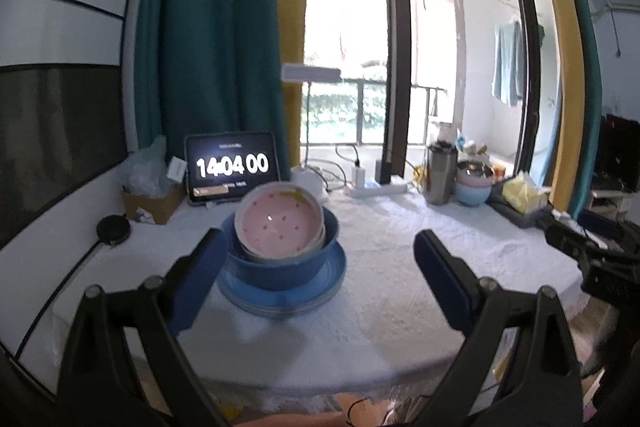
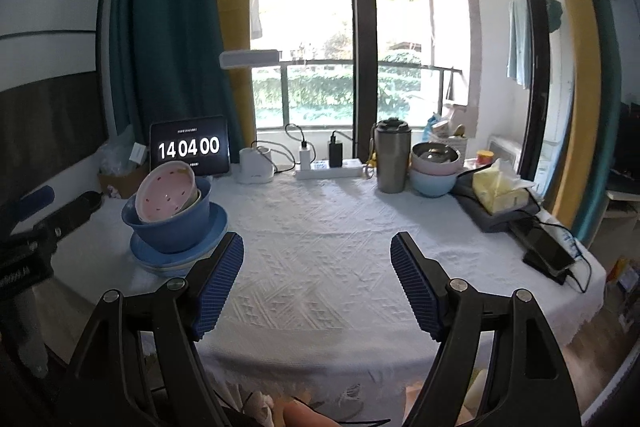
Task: Organize plates and bowls
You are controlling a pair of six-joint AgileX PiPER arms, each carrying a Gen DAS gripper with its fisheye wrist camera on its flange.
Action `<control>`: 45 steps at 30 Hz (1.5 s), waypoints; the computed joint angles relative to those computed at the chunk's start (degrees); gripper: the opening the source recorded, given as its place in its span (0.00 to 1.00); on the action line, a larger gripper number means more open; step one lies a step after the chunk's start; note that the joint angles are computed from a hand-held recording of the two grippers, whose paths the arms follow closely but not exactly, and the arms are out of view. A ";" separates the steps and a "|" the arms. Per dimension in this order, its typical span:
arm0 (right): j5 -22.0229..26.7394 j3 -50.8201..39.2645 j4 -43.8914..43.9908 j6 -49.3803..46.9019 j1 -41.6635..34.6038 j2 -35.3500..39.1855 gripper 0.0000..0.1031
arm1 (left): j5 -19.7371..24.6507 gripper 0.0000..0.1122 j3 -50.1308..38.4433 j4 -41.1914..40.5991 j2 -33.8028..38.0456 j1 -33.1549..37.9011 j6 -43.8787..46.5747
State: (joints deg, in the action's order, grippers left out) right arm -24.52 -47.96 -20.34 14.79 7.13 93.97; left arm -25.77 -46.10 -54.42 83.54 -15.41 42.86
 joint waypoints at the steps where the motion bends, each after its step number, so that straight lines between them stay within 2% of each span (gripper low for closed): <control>1: -0.42 0.73 0.47 -0.55 0.00 -0.74 0.77 | -0.54 0.85 0.11 -0.57 -0.34 -0.13 0.17; 6: -1.26 2.04 0.61 -0.44 0.01 -2.61 0.77 | -1.67 0.85 1.42 -0.01 -2.50 -0.07 -0.65; 13: 0.03 0.97 2.10 -1.29 1.01 -2.22 0.77 | -2.38 0.85 2.29 -0.21 -3.76 0.30 -0.79; 45: 0.96 0.77 0.68 1.80 0.71 -1.94 0.77 | -2.45 0.85 2.47 -2.43 -3.73 -0.13 0.61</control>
State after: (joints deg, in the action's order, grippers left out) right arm -23.57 -47.19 -19.66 16.59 7.84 92.03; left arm -28.22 -43.63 -56.84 79.81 -15.54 43.47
